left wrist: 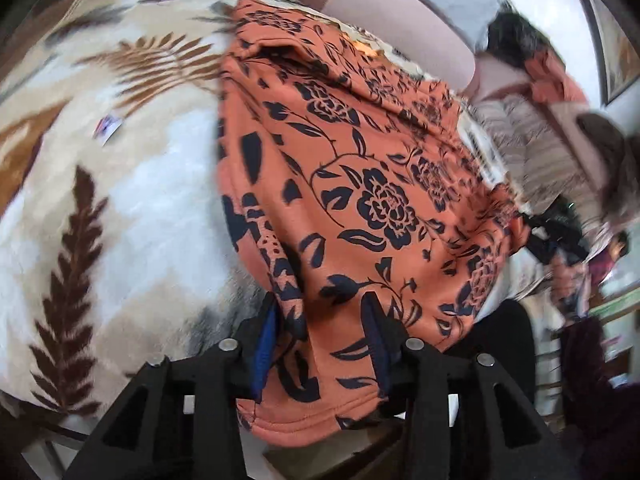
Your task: Fold small clothes
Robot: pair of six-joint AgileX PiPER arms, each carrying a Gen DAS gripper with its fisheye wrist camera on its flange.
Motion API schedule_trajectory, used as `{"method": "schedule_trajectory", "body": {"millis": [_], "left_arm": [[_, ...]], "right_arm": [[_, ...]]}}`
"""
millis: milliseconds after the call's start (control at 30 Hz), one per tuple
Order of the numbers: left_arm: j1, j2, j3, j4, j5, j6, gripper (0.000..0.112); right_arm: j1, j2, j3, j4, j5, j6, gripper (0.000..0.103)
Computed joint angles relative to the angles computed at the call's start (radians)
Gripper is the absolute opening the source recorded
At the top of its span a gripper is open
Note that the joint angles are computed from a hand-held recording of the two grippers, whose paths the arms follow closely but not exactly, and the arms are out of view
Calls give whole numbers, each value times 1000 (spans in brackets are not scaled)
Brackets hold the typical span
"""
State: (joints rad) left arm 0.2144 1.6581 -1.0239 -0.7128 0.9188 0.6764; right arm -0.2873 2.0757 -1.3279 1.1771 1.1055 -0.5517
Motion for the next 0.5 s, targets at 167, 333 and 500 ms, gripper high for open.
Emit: {"method": "schedule_trajectory", "body": {"millis": [167,333,500], "left_arm": [[36,25,-10,4,8,-95,28],[39,25,-9,19,-2,-121,46],[3,48,-46,42,-20,-162,10]], "right_arm": [[15,-7,31,-24,-2,-8,9],[17,-18,48,-59,15,-6,12],[28,-17,47,-79,16,34,14]]}}
